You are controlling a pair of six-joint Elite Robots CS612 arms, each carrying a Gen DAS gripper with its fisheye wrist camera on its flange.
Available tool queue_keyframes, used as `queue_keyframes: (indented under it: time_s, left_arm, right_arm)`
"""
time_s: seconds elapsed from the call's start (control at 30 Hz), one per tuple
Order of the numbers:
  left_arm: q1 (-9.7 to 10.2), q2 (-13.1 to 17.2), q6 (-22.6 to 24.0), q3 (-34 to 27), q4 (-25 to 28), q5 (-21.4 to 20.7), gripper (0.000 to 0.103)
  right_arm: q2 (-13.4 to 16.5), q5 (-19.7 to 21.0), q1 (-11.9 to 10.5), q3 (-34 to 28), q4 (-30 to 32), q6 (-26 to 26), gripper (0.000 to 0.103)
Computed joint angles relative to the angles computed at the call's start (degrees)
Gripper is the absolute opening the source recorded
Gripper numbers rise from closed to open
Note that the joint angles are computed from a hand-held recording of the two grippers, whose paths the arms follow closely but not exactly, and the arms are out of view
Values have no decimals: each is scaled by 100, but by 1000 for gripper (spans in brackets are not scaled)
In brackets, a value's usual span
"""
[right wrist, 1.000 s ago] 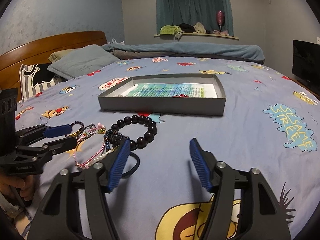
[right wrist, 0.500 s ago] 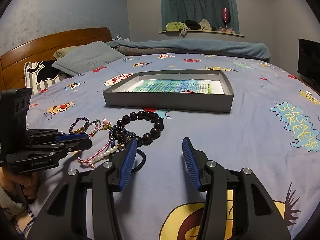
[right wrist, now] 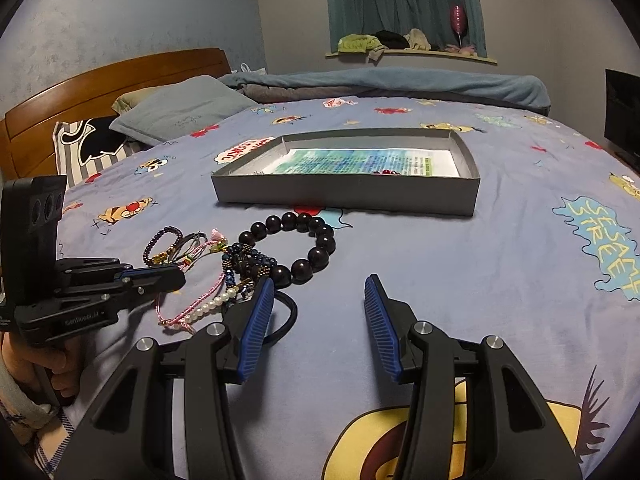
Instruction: Organize jewelry
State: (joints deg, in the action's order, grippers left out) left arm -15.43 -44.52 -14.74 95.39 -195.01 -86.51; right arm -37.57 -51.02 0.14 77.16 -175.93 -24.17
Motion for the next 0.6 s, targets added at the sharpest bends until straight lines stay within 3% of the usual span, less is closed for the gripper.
queue_keyframes:
  time_s: [0.2,0.47,0.6]
  left_arm:
    - [47,35,-239,164,-878,-61,3]
    - [91,64,-370,232,-1406,-209,3]
    - [99,70,-365,251,-1550,-224,3]
  right_arm:
    - [-46,-75,23,29,227,-195,48]
    - [-105,-219,52,82,567,-448,47]
    - [-132,-204,57,134,596,-578,13]
